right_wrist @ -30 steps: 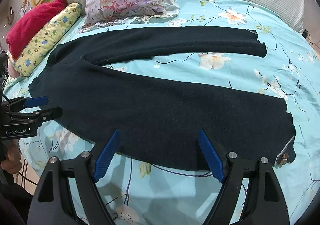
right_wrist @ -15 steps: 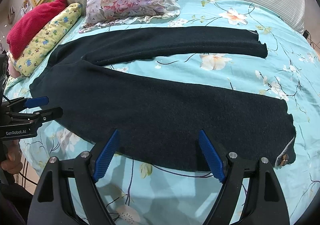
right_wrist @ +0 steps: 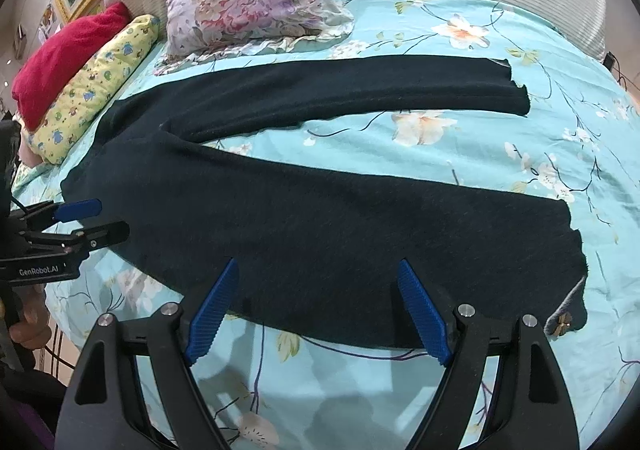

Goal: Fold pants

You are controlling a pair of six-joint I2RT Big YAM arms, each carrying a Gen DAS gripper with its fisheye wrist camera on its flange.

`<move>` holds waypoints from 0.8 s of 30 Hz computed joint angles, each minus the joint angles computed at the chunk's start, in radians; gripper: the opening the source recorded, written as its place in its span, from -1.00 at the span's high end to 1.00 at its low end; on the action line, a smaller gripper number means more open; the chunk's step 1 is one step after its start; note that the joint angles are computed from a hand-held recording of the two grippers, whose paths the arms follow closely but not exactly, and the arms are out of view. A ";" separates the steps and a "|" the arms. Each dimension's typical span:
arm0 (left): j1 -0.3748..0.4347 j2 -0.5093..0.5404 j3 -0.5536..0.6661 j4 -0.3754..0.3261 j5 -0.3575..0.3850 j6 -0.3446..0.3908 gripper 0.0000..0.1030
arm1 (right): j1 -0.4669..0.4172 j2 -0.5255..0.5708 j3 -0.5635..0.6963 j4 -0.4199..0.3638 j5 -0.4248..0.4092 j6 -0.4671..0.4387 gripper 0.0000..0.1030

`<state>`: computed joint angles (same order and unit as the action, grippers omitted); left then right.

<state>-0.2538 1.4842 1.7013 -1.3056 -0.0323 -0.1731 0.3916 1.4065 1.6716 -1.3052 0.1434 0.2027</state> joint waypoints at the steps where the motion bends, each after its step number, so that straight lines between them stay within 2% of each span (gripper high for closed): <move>1: 0.000 0.004 0.004 -0.001 0.002 0.008 -0.55 | -0.005 0.001 0.004 -0.003 -0.004 0.008 -0.59; 12: 0.008 0.092 0.116 -0.040 0.050 0.096 -0.55 | -0.080 0.034 0.064 -0.024 -0.041 0.058 -0.59; 24: 0.023 0.326 0.450 -0.129 0.119 0.217 -0.55 | -0.189 0.192 0.293 -0.057 -0.054 0.012 -0.59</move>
